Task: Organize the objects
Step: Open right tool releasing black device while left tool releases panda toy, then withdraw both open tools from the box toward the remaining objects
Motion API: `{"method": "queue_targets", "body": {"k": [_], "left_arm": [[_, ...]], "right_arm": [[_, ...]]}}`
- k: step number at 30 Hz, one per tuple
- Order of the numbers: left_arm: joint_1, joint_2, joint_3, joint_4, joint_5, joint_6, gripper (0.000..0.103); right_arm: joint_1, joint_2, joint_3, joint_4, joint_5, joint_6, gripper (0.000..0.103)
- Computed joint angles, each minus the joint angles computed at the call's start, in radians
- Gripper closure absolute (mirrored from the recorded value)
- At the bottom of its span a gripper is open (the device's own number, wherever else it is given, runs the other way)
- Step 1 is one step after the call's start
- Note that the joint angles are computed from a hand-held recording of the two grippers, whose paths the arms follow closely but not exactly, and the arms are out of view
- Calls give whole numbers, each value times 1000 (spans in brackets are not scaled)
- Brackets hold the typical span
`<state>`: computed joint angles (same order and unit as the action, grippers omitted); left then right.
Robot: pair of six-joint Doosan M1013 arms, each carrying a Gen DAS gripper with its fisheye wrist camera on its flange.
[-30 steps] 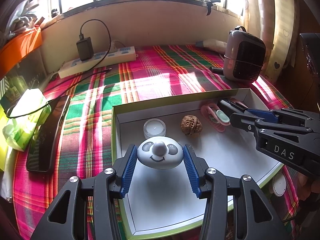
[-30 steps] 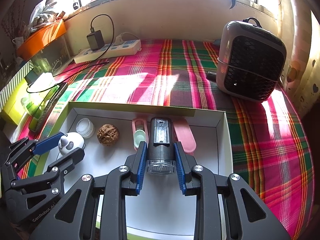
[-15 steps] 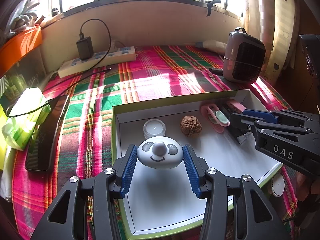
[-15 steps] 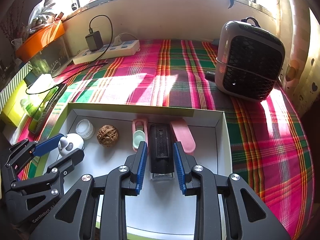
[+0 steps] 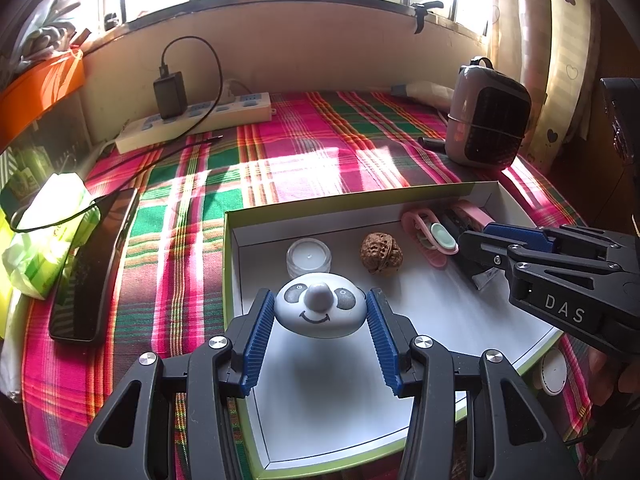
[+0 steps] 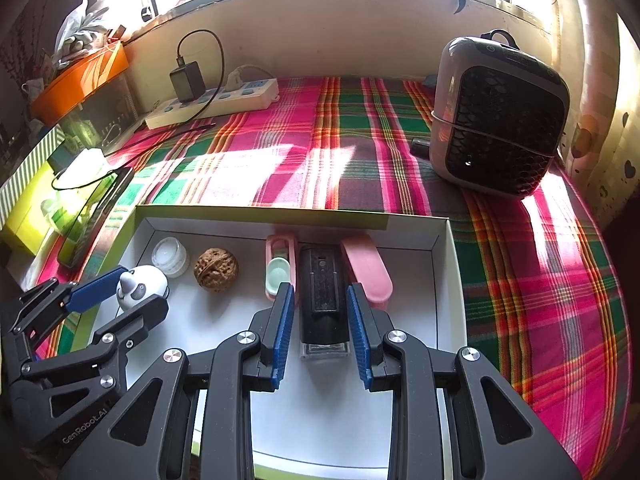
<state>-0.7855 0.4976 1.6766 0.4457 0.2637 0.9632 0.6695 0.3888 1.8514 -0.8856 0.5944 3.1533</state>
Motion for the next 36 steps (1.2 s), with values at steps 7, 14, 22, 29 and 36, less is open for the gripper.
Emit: {"method": "queue_targets", "body": {"k": [7, 14, 22, 29, 36], "left_arm": [[0, -1, 0, -8, 0, 6, 57], [1, -7, 5, 0, -8, -12, 57], [-2, -34, 30, 89, -27, -112, 57], [-6, -56, 55, 147, -36, -181, 57], [-11, -79, 84, 191, -43, -230, 57]], "right_arm": [[0, -1, 0, -2, 2, 3, 74], [4, -8, 8, -20, 5, 32, 74], [18, -19, 16, -56, 17, 72, 65], [34, -32, 26, -78, 30, 105, 65], [54, -43, 36, -107, 43, 147, 65]]}}
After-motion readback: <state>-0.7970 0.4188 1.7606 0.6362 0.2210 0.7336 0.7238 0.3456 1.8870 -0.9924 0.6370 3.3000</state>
